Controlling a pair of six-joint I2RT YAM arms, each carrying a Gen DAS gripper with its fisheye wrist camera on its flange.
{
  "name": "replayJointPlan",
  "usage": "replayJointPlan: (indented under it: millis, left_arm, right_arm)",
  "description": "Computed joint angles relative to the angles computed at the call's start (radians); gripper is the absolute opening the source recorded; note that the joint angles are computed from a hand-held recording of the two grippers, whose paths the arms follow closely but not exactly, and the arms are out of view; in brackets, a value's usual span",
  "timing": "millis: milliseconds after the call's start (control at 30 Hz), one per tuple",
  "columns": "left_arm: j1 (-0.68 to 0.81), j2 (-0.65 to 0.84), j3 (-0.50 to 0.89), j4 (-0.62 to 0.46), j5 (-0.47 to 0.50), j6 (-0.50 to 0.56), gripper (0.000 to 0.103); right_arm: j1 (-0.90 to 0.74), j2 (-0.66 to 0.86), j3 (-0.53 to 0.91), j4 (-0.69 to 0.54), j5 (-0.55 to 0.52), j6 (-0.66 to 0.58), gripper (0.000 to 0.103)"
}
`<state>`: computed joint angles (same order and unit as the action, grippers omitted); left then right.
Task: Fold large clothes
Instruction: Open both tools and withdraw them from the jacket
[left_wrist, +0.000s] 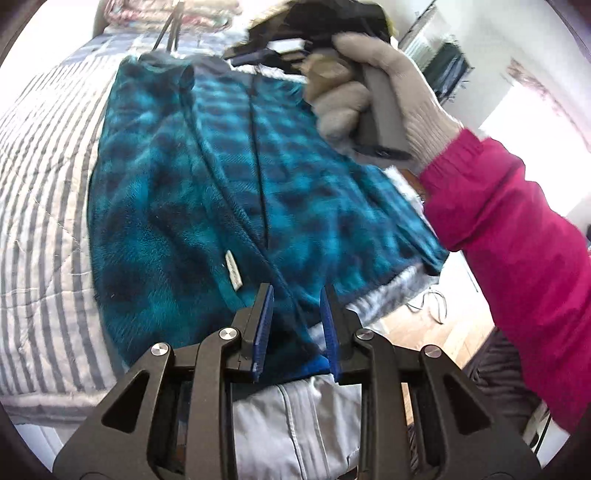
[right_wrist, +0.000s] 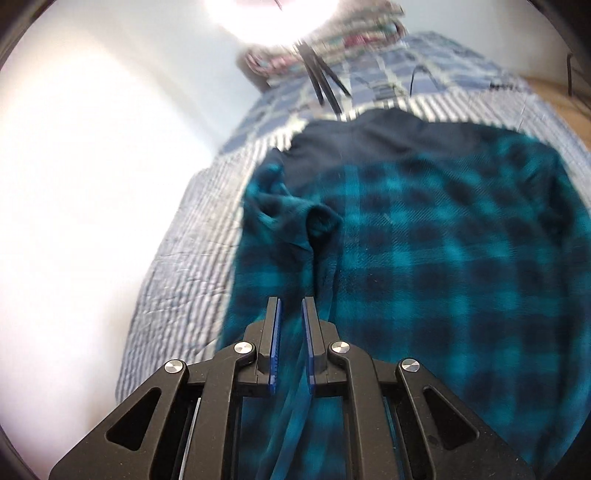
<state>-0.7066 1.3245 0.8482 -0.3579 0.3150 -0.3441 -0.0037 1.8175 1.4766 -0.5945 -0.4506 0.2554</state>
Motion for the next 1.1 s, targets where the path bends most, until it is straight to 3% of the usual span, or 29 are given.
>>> replayJointPlan:
  millis: [67, 133, 200, 367, 600, 800, 967, 1100]
  left_arm:
    - [0.022, -0.079, -0.022, -0.041, 0.022, 0.028, 0.024]
    - [0.042, -0.176, -0.053, -0.089, 0.034, 0.053, 0.024]
    - [0.061, -0.244, -0.071, -0.127, 0.036, 0.064, 0.024]
    - [0.223, -0.382, -0.074, -0.278, 0.061, 0.142, 0.024]
    - [0.401, -0.297, -0.007, -0.288, 0.066, 0.218, 0.024]
    - [0.366, -0.124, 0.037, -0.152, 0.048, 0.154, 0.024]
    - [0.308, 0.019, 0.042, -0.054, 0.061, 0.11, 0.024]
    - [0.287, 0.104, 0.053, -0.021, 0.065, 0.11, 0.024]
  right_arm:
    - [-0.021, -0.124, -0.068, -0.025, -0.007, -0.028, 0.014]
    - [-0.049, -0.244, -0.141, -0.03, -0.01, -0.051, 0.037]
    - [-0.091, -0.367, -0.225, -0.015, -0.021, -0.062, 0.048]
    - [-0.209, -0.583, -0.323, -0.12, -0.138, -0.152, 0.049]
    - [-0.205, -0.725, -0.482, -0.24, -0.172, -0.278, 0.049]
    - [-0.102, -0.612, -0.435, -0.18, -0.152, -0.252, 0.048]
    - [0.031, -0.392, -0.228, -0.093, -0.084, -0.227, 0.048]
    - [0.092, -0.198, -0.051, -0.069, -0.047, -0.246, 0.039]
